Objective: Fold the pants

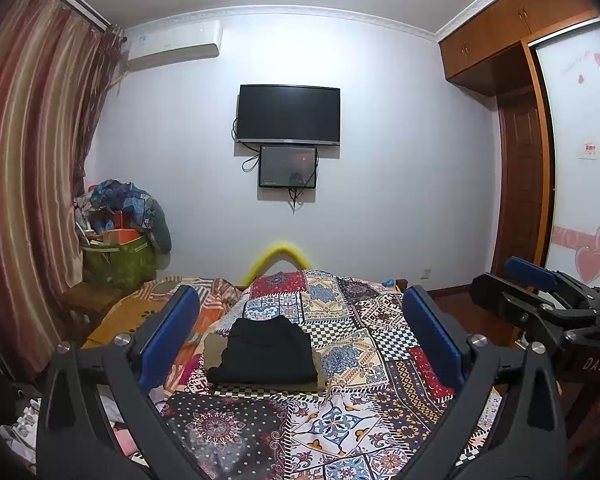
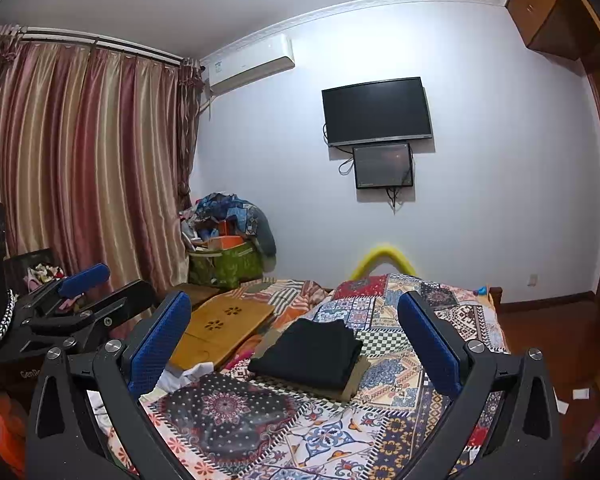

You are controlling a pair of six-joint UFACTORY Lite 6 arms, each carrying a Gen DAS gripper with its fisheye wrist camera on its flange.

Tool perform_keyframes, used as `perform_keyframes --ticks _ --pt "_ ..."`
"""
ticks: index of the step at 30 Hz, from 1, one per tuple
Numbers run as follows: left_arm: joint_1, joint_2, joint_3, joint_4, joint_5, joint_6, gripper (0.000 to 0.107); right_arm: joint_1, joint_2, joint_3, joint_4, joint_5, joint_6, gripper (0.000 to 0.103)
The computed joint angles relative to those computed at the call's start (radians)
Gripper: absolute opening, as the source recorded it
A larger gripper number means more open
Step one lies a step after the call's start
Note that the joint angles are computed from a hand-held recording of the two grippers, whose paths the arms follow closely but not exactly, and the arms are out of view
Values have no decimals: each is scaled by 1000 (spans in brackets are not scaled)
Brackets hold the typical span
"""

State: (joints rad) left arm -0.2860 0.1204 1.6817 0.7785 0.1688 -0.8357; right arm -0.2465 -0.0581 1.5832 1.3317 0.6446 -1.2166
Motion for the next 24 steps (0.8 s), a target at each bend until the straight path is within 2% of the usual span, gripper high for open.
perform_keyframes --ticks 5,13,18,24 --pt "9 7 9 -137 -5 129 103 5 -8 -4 -7 -12 8 103" --pt "15 6 1 -203 -15 189 103 11 -8 -4 -18 -28 23 103" --pt "31 8 10 -394 -18 383 103 11 -8 -4 -21 -36 27 103" --pt "32 22 21 -471 -15 454 103 10 0 5 -30 -36 36 103"
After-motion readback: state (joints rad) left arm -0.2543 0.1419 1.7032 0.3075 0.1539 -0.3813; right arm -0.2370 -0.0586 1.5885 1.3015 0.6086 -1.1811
